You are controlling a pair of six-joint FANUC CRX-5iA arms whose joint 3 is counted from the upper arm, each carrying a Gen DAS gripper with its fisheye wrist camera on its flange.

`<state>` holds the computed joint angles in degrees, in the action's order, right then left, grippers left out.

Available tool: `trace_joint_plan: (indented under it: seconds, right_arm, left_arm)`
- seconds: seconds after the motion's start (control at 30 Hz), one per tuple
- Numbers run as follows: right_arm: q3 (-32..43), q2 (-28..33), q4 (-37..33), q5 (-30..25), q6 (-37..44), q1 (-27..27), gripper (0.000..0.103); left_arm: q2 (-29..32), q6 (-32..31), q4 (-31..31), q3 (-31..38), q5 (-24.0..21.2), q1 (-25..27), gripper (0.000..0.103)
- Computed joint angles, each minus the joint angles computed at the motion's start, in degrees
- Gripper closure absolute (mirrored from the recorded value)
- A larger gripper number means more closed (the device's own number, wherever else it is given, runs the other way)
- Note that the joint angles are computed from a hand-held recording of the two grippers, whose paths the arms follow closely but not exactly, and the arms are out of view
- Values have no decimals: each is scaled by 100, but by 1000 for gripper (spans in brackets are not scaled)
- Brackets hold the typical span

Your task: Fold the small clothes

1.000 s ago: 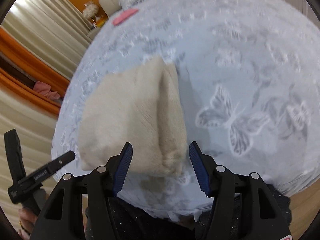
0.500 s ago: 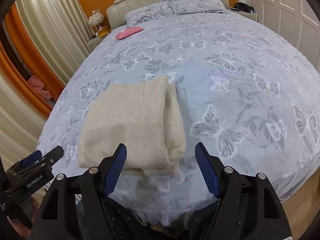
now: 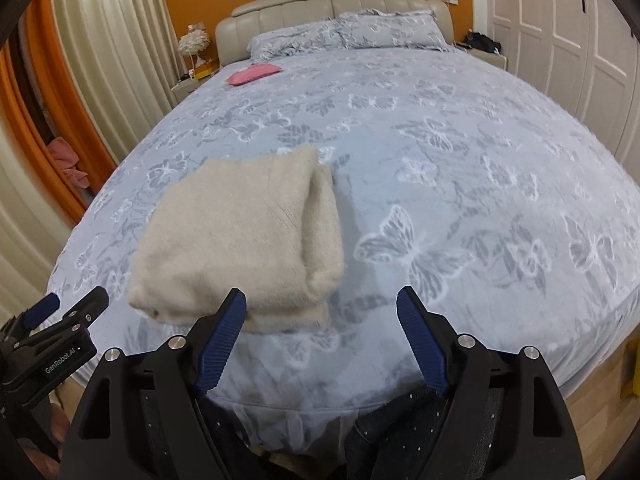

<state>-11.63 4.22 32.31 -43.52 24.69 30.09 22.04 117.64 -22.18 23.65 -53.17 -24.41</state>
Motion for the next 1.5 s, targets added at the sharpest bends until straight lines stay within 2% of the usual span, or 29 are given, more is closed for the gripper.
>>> trace_joint_plan:
  seconds: [0.37,0.83,1.5]
  right_arm:
    - [-132,-98,-229,93,32,-54,27]
    - [-120,-55,-167,22,20,190,25]
    - [-109,-41,-162,-4,-4,201,24]
  left_arm:
    - [19,120,80,-95,-156,-15,11]
    - [-12,70,99,-180,-31,21,11]
    - [33,-30,-2,-133,-22,-25,11]
